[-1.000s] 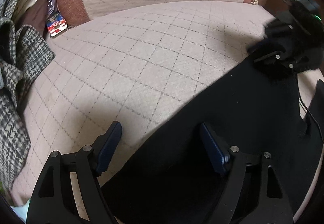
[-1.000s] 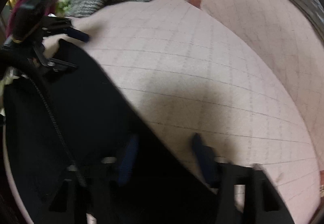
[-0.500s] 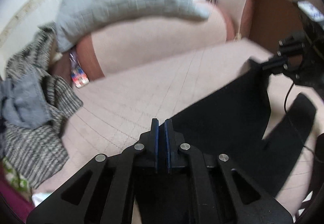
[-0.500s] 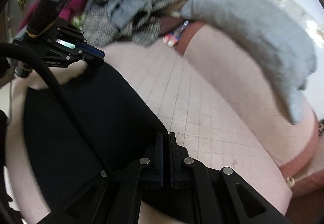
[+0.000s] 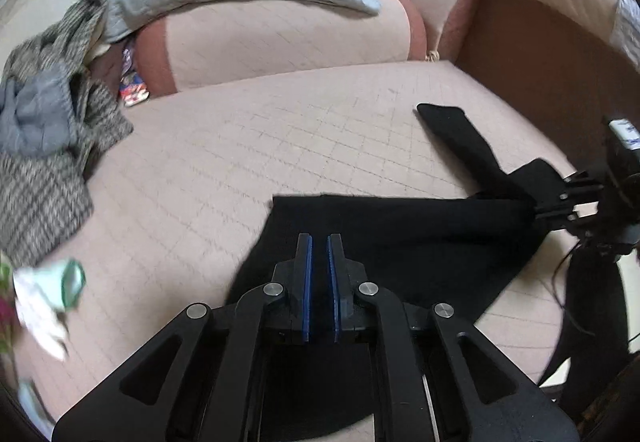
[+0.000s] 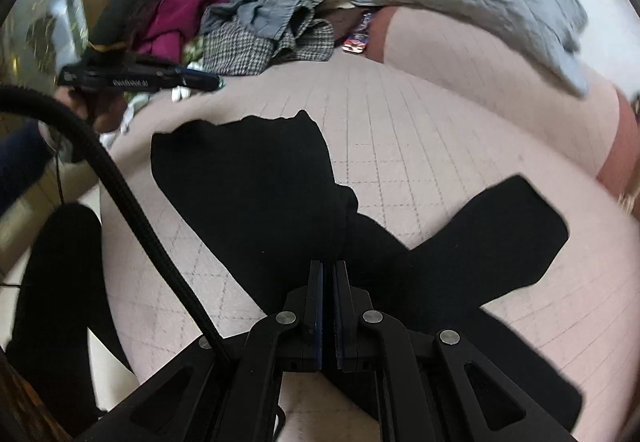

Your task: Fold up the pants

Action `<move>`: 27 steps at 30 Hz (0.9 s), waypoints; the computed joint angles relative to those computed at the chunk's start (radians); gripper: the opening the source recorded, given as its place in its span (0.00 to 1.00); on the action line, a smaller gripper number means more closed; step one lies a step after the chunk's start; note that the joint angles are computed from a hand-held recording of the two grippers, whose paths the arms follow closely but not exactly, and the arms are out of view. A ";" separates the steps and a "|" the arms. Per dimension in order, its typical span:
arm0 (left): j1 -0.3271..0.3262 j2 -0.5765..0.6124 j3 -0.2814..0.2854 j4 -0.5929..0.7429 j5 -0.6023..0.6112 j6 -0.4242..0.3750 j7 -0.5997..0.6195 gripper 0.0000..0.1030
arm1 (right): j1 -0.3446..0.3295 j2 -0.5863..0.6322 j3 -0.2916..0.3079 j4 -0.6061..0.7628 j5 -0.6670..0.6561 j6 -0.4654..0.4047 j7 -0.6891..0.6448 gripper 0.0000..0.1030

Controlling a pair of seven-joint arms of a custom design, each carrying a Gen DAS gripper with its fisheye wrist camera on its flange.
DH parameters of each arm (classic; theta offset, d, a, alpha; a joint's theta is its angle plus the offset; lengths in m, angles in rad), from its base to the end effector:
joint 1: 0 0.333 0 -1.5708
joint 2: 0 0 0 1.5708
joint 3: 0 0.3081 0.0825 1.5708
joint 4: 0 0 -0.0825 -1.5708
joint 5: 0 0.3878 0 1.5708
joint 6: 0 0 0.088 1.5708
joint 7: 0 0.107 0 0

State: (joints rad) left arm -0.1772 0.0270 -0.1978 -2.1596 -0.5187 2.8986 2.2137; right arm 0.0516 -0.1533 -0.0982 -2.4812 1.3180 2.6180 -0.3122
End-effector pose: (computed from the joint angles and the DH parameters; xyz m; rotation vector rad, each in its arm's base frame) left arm 0.5572 -0.1868 0.4523 -1.2776 2.2994 -0.9078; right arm 0.4748 -0.0439 0.3533 -2.1571 0.9631 -0.4568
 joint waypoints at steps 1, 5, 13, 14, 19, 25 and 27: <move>0.001 0.024 0.001 0.039 0.021 -0.039 0.019 0.19 | 0.002 -0.007 0.001 -0.008 0.016 0.005 -0.009 0.04; -0.023 0.155 0.028 0.218 0.257 -0.156 -0.041 0.61 | 0.004 0.002 0.003 0.004 0.020 0.012 -0.016 0.04; -0.088 0.421 0.079 0.582 0.540 -0.467 0.040 0.61 | -0.013 0.012 -0.006 0.019 -0.025 -0.028 0.018 0.04; -0.093 0.443 0.081 0.612 0.561 -0.510 0.068 0.61 | -0.015 0.012 -0.007 0.021 -0.033 -0.033 0.019 0.04; -0.095 0.524 0.074 0.720 0.579 -0.587 0.209 0.78 | -0.021 0.035 -0.006 0.048 -0.058 -0.050 0.038 0.04; -0.073 0.503 0.063 0.675 0.503 -0.565 0.201 0.42 | -0.022 0.060 0.005 0.063 -0.021 -0.010 0.036 0.04; -0.062 0.439 0.056 0.562 0.469 -0.474 0.207 0.26 | -0.018 0.063 0.010 0.067 0.022 0.020 0.010 0.04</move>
State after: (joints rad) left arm -0.2390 0.4656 -0.1415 -1.5975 -0.0498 2.4249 2.4204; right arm 0.0340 -0.0908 -0.0878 -2.4146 1.3397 2.6383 -0.3023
